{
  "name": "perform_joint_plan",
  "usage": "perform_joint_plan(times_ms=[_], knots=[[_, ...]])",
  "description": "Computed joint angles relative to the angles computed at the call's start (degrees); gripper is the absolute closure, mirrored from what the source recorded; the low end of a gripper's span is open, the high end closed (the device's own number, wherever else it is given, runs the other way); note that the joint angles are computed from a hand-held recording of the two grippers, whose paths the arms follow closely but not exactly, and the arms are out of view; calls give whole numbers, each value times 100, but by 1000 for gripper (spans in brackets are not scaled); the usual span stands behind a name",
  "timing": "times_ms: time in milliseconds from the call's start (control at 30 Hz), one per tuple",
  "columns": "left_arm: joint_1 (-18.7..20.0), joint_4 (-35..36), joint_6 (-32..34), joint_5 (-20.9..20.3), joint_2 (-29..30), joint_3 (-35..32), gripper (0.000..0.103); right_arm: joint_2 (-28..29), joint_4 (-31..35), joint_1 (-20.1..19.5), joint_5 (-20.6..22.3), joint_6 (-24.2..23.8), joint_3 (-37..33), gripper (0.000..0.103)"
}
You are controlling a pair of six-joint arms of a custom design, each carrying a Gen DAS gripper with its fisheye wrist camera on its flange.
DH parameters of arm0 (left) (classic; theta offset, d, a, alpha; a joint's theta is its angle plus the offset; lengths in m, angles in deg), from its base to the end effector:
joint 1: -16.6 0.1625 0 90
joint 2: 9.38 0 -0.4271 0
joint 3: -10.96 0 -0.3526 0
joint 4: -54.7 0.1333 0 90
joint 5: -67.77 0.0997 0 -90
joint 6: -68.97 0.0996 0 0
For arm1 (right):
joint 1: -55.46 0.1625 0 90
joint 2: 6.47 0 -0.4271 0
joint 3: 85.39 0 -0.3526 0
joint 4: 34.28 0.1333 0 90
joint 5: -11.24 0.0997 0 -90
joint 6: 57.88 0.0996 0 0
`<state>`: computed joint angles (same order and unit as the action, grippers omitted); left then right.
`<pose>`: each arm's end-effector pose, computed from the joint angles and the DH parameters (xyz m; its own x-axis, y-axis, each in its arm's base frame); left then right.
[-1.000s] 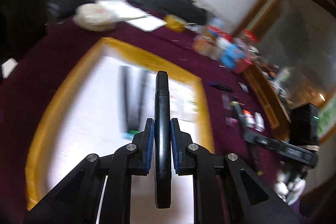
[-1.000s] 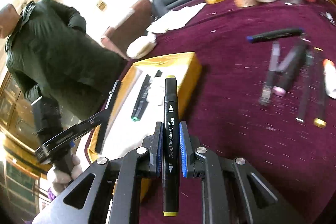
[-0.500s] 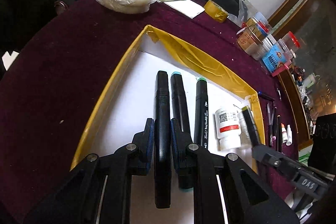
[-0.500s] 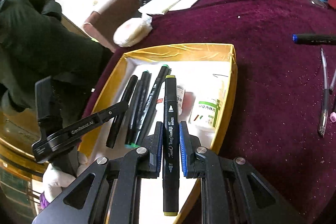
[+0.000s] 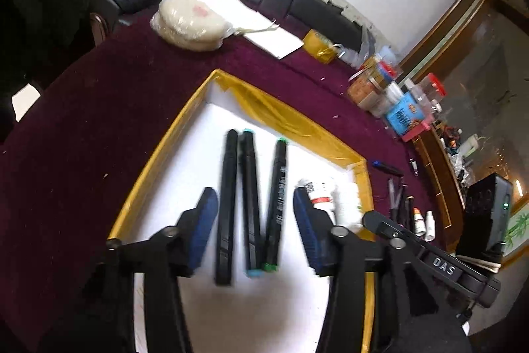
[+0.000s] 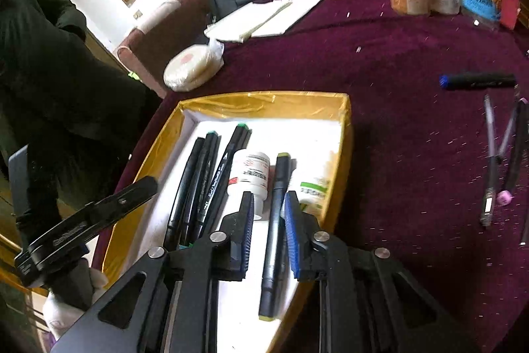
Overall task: Organize rigid objects
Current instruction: 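Lower both held markers into the white box and open both tools, then move both tools back over the remaining pens and bottles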
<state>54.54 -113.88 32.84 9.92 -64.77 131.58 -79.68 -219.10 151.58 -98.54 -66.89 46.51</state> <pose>-0.2851 -0.4585 0.1348 -0.9511 0.1256 -0.2820 0.2557 0.8323 -0.4918 0.1462 -0.4293 0.2532 -0.9316 -0.0289 0.3623 -0.2349 0.8085 -0.5395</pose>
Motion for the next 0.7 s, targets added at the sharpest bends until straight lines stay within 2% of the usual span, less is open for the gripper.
perform_joint_plan(times_ms=[67, 133, 200, 367, 467, 633, 700], knots=[[-146, -157, -46, -71, -62, 112, 45, -165, -171, 8, 4, -137, 141, 79], [-281, -264, -91, -141, -65, 169, 38, -369, -398, -2, -25, -327, 324, 70], [-436, -364, -166, -231, -8, 201, 36, -606, -659, -61, -81, -480, 531, 65], [-707, -370, -249, -614, 300, 88, 35, -1377, -720, -558, 100, -644, 935, 64], [-831, -161, -194, -865, 563, -124, 35, -1979, -592, -1106, 283, -754, 1104, 64], [-1045, 234, -123, -1134, 992, -512, 35, -3110, -282, -2494, 950, -908, 1183, 64], [-1111, 365, -107, -1192, 1163, -683, 35, -3341, -106, -2885, 1114, -971, 1096, 64]])
